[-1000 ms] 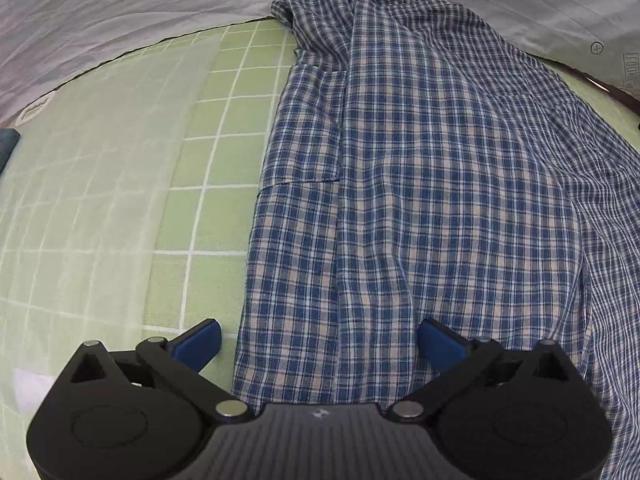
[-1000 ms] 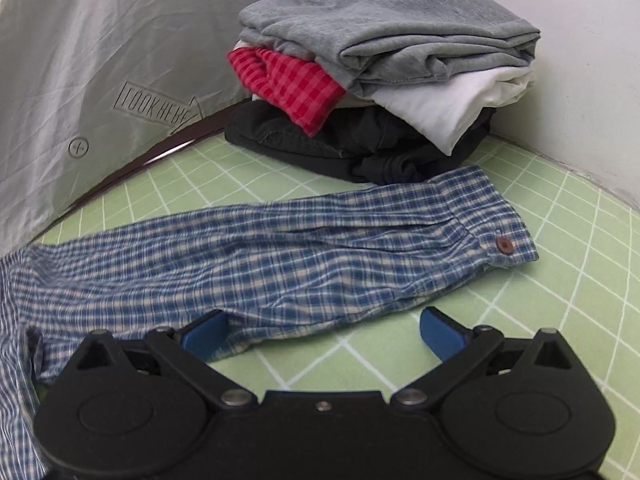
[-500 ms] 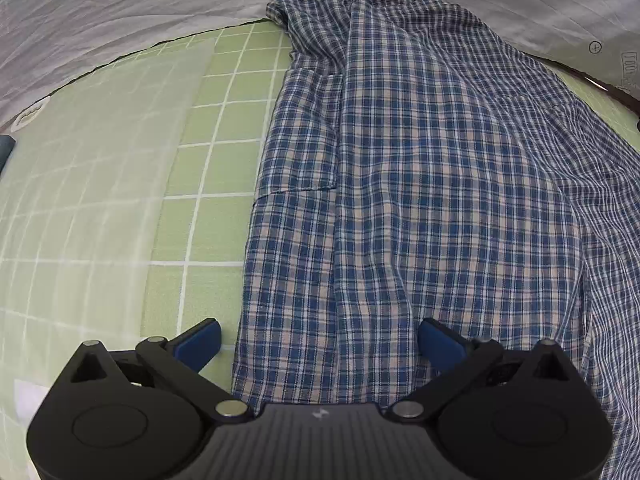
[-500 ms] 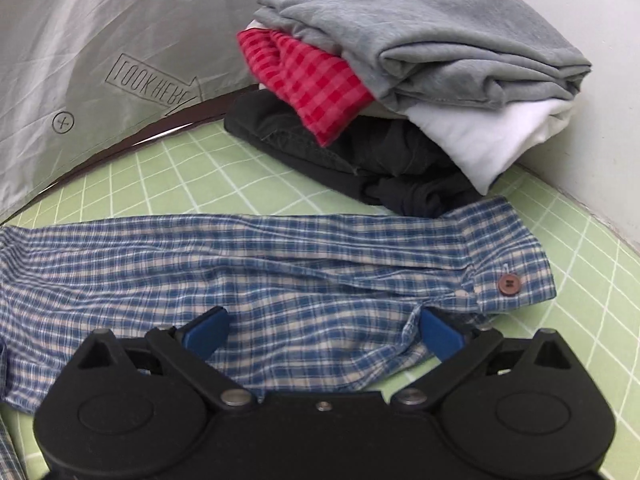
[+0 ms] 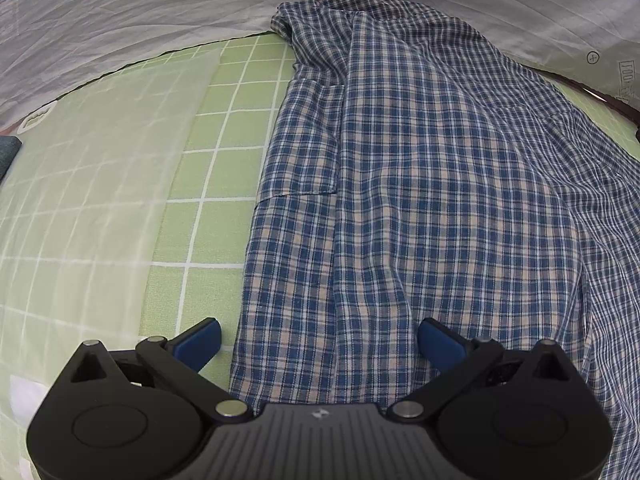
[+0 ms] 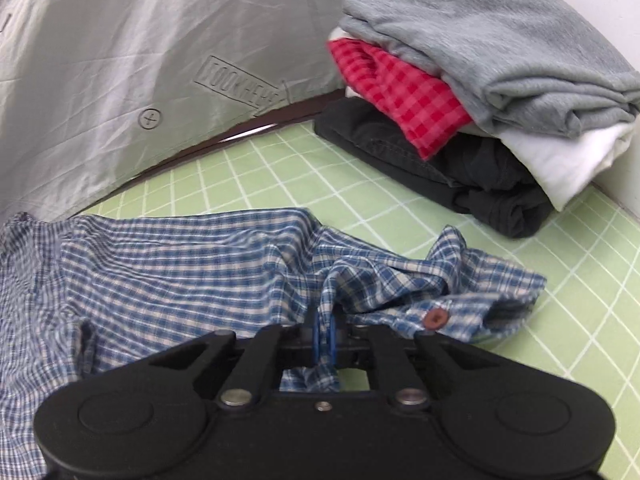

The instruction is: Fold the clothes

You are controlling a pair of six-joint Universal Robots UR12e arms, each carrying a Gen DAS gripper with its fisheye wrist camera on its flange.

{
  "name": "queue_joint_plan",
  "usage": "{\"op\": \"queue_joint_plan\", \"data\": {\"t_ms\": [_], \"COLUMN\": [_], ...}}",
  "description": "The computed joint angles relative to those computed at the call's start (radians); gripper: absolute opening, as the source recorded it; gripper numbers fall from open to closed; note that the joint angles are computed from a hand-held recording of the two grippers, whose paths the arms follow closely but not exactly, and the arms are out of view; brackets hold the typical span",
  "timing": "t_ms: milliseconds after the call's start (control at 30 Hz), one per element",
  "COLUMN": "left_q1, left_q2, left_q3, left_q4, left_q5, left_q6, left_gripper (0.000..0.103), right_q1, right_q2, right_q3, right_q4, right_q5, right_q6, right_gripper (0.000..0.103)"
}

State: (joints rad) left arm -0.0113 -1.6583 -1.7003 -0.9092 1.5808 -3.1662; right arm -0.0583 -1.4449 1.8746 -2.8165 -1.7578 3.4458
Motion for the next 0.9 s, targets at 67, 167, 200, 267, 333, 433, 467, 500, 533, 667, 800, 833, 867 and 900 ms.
{"op": "queue_joint_plan", "data": {"t_ms": [67, 167, 200, 267, 333, 433, 467, 500, 533, 667, 800, 833, 867, 900], "left_q1": [-0.001, -0.002, -0.002, -0.002, -0.003, -0.003, -0.003, -0.003, -0.004, -0.007, -0.019, -0.024, -0.028, -0.034], "left_q2": [-0.001, 0.002, 0.002, 0.004, 0.005, 0.008, 0.008, 0.009, 0.009, 0.008, 0.007, 0.009, 0.011, 0.010], "left_q3": [-0.001, -0.006, -0.008, -0.013, -0.017, -0.023, -0.025, -0.027, -0.029, -0.030, -0.021, -0.021, -0.022, -0.019], "left_q4": [0.006, 0.015, 0.019, 0.030, 0.040, 0.053, 0.058, 0.063, 0.068, 0.074, 0.065, 0.074, 0.094, 0.116], "left_q5": [0.002, 0.004, 0.005, 0.005, 0.005, 0.005, 0.006, 0.006, 0.006, 0.014, 0.052, 0.064, 0.072, 0.081], "left_q6": [-0.005, -0.009, -0.009, -0.009, -0.009, -0.009, -0.009, -0.010, -0.011, -0.023, -0.073, -0.079, -0.073, -0.064], "left_gripper": [0.103, 0.103, 0.103, 0.103, 0.103, 0.103, 0.103, 0.103, 0.103, 0.103, 0.103, 0.103, 0.103, 0.103], "right_q1": [0.022, 0.059, 0.074, 0.099, 0.124, 0.158, 0.165, 0.173, 0.180, 0.157, 0.130, 0.131, 0.131, 0.132], "right_q2": [0.003, 0.017, 0.021, 0.032, 0.042, 0.051, 0.049, 0.048, 0.047, -0.014, -0.070, -0.078, -0.086, -0.092], "right_q3": [-0.008, -0.035, -0.047, -0.068, -0.083, -0.104, -0.105, -0.107, -0.107, -0.039, 0.023, 0.032, 0.040, 0.049], "right_q4": [-0.043, -0.130, -0.143, -0.154, -0.111, 0.003, 0.040, 0.076, 0.109, 0.057, 0.003, 0.008, 0.014, 0.022], "right_q5": [0.021, 0.123, 0.164, 0.252, 0.324, 0.371, 0.366, 0.362, 0.357, 0.352, 0.281, 0.236, 0.191, 0.144], "right_q6": [-0.020, -0.084, -0.112, -0.151, -0.171, -0.201, -0.212, -0.223, -0.232, -0.202, -0.136, -0.121, -0.105, -0.089], "right_gripper": [0.005, 0.005, 0.005, 0.005, 0.005, 0.009, 0.014, 0.018, 0.026, 0.071, 0.100, 0.103, 0.103, 0.103]}}
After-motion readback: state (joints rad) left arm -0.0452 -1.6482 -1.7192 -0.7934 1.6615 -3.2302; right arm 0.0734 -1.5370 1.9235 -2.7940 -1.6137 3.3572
